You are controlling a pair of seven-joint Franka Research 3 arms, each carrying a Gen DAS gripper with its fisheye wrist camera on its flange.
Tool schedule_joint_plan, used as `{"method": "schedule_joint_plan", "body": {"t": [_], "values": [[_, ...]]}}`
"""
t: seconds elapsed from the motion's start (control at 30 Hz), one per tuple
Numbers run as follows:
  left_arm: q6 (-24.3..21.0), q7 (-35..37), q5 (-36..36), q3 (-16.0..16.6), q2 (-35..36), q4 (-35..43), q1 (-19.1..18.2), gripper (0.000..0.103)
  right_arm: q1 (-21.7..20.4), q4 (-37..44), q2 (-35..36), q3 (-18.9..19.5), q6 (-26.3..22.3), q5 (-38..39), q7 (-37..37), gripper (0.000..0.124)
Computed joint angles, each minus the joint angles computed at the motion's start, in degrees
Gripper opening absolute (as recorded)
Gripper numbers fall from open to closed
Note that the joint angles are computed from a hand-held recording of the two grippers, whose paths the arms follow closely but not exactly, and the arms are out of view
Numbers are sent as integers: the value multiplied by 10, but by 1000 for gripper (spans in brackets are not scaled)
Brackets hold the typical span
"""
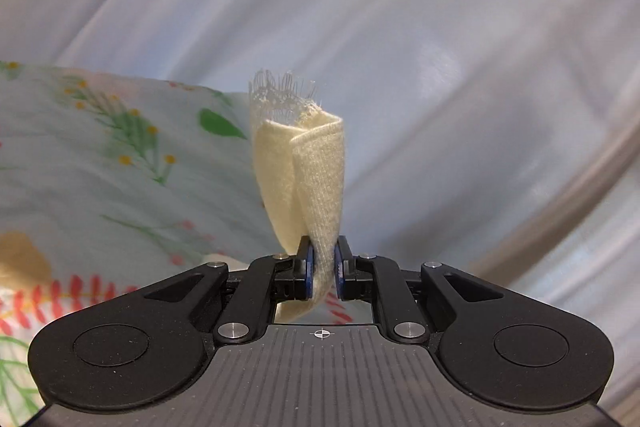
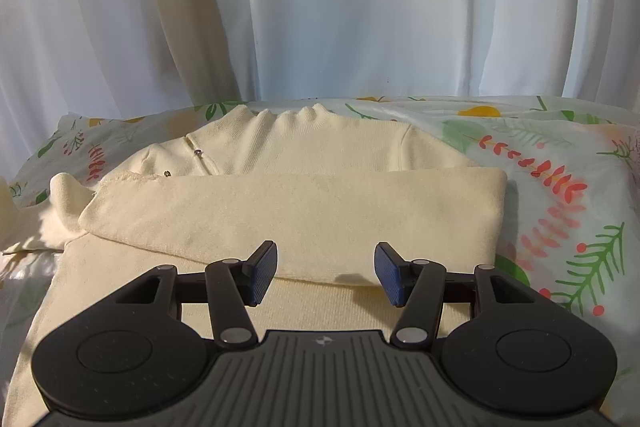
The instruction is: Fold small clothes
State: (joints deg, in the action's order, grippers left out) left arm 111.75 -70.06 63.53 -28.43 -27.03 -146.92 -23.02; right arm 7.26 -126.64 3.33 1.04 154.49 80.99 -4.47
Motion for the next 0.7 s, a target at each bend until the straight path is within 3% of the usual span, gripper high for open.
{"method": "schedule_joint_plan", "body": {"t": [0.1,0.2,0.23,0.3,0.37,0.43,0.5,0.7], "values": [[58,73,106,5,115,111,21,13,-4,-5,-9,-4,-14,6,0,55],[130,134,179,28,249,227,15,17,-8,-7,-12,-8,-27,2,13,55],[155,163,186,37,294,265,10,19,-9,-7,-13,-9,-28,-2,21,55],[216,226,165,53,372,331,3,34,-10,-5,-10,-11,-32,-19,42,55],[260,305,113,59,423,372,-3,37,-13,0,-5,-13,-43,-53,78,55],[273,337,81,63,442,383,-16,40,-18,7,1,-15,-64,-79,108,55],[264,326,64,67,437,370,-38,56,-24,19,10,-17,-96,-104,137,55],[255,279,29,100,393,303,-81,58,-36,81,67,-5,-198,-181,258,55]]}}
